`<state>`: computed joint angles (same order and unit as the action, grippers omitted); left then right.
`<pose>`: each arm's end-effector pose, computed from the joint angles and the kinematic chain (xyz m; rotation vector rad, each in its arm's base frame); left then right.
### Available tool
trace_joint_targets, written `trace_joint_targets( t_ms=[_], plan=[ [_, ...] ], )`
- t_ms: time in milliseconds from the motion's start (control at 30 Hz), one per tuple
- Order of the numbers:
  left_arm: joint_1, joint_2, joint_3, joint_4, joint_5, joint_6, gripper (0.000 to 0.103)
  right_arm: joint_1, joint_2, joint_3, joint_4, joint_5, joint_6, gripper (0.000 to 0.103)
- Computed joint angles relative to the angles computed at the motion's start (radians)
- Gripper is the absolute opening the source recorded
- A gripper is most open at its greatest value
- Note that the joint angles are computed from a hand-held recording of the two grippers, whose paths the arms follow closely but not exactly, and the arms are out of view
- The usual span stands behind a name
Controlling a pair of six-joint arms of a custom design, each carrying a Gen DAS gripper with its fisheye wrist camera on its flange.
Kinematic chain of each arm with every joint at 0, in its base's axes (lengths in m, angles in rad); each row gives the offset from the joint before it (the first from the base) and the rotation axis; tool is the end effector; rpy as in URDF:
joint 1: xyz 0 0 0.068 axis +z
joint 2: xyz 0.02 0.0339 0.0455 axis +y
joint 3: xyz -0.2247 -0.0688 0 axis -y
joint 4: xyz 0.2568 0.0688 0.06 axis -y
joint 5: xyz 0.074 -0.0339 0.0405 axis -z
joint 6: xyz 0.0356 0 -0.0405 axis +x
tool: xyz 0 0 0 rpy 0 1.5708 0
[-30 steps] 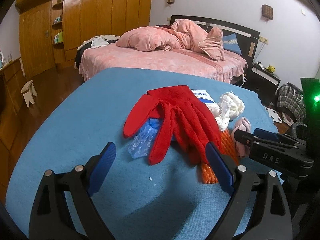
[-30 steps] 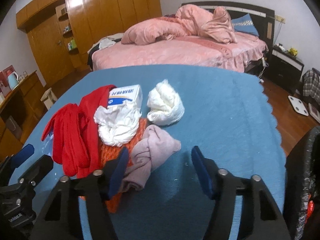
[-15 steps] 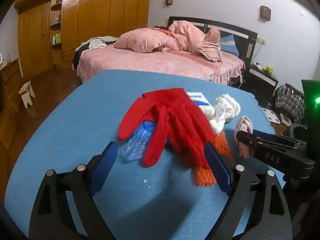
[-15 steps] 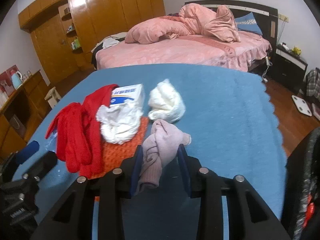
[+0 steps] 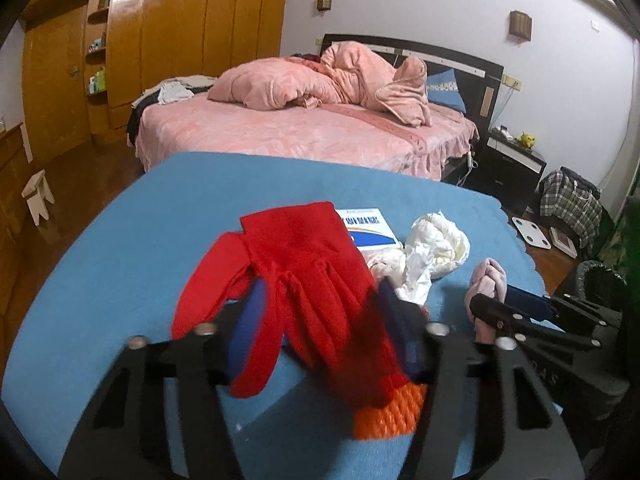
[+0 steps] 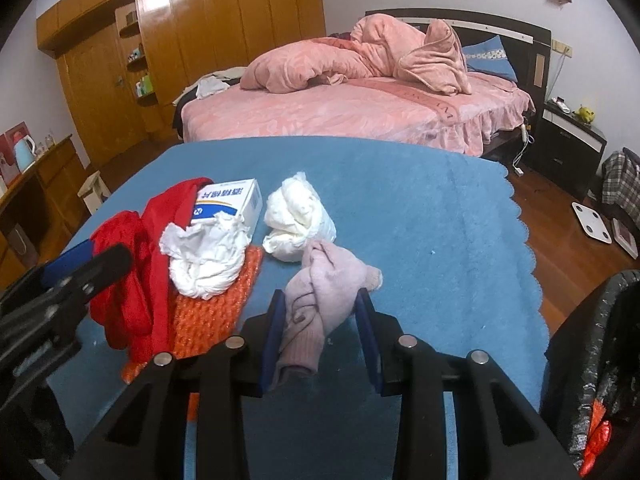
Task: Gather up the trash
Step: 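Grasp the red gloves with the left tool while the right tool holds the pink sock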
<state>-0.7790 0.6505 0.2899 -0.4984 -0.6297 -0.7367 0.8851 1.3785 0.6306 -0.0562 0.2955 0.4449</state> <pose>0.1355 -0.1044 0.1373 -0.2211 2.2187 -0.0420 0.1860 0.2110 0.1256 -0.3750 2.3217 0.3093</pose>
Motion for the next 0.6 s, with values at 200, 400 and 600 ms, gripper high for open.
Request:
trace_joint_targets(
  t_ms=[200, 400, 600],
  plan=[
    [0.031, 0.021, -0.008, 0.040, 0.040, 0.024, 0.011, -0.003, 0.003, -0.002, 0.004, -0.007, 0.000, 0.036],
    [-0.076, -0.136, -0.020, -0.099, -0.072, -0.041, 0.010, 0.015, -0.036, -0.031, 0.010, 0.010, -0.006, 0.036],
    [-0.275, -0.212, 0.021, -0.327, -0.212, -0.219, 0.009, 0.026, -0.124, -0.080, -0.016, 0.004, 0.012, 0.036]
  ],
)
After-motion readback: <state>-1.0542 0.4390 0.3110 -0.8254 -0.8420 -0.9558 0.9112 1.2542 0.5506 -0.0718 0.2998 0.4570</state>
